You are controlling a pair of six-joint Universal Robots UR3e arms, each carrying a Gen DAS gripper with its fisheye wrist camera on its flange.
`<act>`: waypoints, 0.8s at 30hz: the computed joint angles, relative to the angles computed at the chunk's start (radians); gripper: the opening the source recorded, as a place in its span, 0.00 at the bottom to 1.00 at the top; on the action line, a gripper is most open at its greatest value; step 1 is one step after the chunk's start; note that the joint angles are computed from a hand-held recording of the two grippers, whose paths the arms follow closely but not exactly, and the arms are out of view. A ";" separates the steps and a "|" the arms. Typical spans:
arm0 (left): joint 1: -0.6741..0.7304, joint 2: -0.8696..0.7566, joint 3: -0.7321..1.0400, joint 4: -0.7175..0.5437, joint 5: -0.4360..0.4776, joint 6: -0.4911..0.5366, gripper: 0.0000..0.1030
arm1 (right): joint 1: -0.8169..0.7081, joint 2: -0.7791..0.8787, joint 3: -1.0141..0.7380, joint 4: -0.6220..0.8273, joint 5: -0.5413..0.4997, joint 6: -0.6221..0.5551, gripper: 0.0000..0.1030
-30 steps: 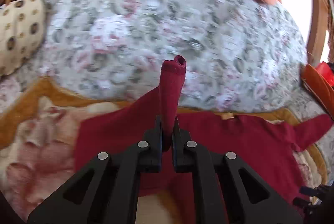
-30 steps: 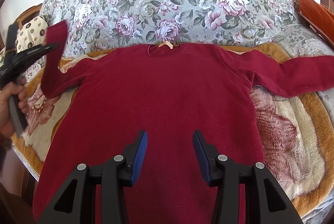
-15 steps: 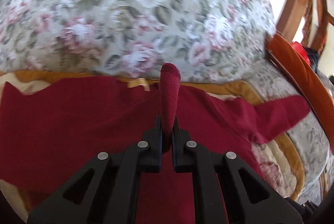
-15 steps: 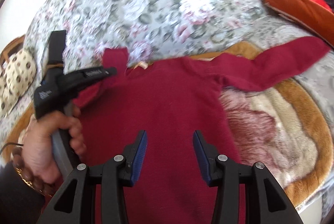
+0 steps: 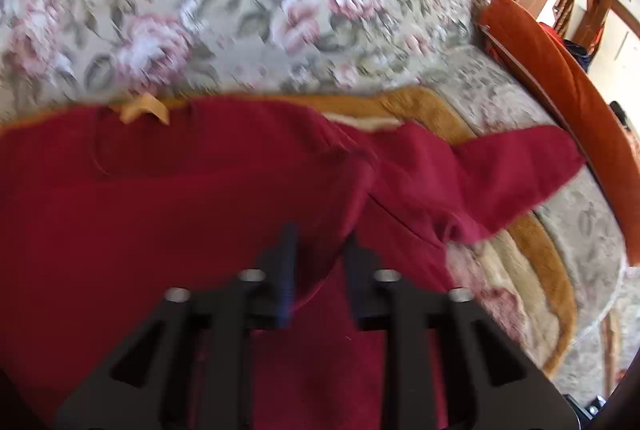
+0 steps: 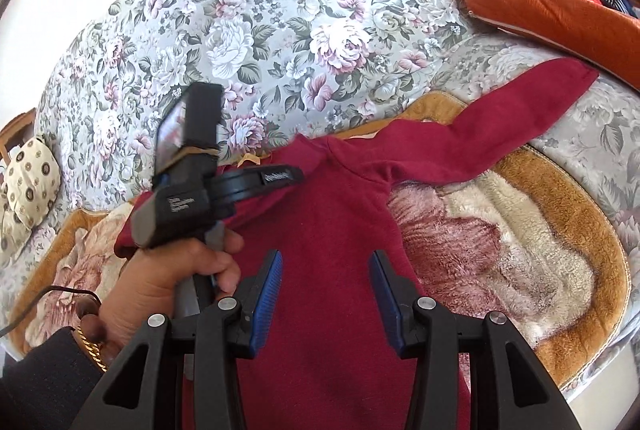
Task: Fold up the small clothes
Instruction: 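Lay the held sleeve across the sweater body and open the left tool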
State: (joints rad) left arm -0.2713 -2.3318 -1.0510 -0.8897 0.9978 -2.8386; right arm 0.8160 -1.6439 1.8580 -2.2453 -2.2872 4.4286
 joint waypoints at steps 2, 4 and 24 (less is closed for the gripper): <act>0.009 0.026 -0.040 0.007 -0.029 0.017 0.42 | 0.001 -0.001 0.003 0.001 0.001 0.006 0.42; 0.026 0.067 -0.090 0.005 -0.058 0.035 0.42 | -0.001 -0.010 0.012 0.003 0.003 0.018 0.42; 0.441 0.317 -0.459 0.228 0.022 -0.056 0.43 | -0.552 0.354 -0.236 -0.229 0.657 -0.885 0.43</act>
